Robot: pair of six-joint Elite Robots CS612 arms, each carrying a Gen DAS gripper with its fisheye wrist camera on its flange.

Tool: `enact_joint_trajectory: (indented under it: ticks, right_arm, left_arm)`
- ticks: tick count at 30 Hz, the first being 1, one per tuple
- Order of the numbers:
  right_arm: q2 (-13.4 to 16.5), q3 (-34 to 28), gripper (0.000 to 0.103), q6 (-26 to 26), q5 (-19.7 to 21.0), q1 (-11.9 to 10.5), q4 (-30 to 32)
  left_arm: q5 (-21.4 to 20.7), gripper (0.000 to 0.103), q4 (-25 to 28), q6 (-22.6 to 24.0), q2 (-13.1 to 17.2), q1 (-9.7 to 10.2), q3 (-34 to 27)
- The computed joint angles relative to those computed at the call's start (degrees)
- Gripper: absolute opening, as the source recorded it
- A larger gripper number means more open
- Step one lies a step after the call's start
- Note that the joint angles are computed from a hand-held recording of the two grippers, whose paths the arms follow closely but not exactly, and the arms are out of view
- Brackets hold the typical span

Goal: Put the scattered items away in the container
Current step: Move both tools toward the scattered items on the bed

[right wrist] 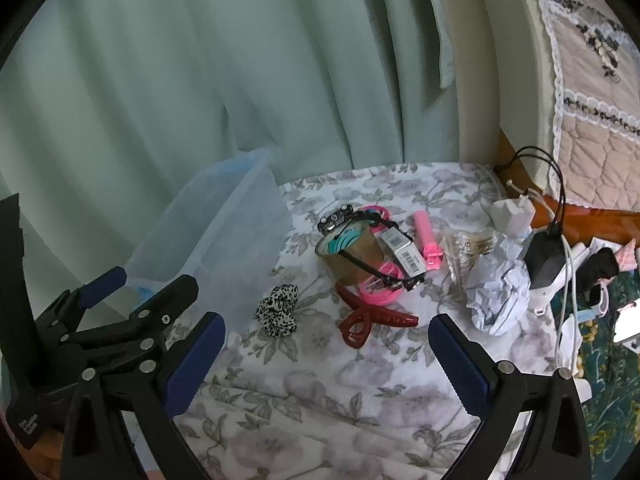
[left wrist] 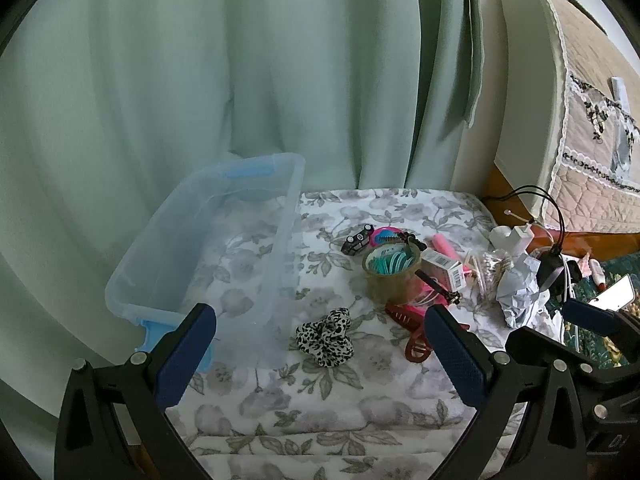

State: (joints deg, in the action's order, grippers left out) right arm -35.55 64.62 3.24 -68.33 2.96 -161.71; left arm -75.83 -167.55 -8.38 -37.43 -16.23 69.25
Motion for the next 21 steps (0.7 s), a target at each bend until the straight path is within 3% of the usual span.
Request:
enact_joint_trajectory:
  ticks: [10,15,21]
  right_arm:
    - [1.02,-1.12,0.103,0.56,0.19,0.08,1.44]
    - [1.37,-1.37,0.103,0.88,0.89,-0.37,3.29]
    - [1.42,-0.69,0.103,-0.38,-5.17,-0.5,5.36]
  left_arm:
    - [-1.64,0.103,1.55,-0.27,0.97,0.34,-1.12]
    - [-6.57,0.103,2.53,-0.34,1.92,0.73,-2.35]
    - [-9.13,0.103,7.56,0.82,3.6,0.54,-5.36]
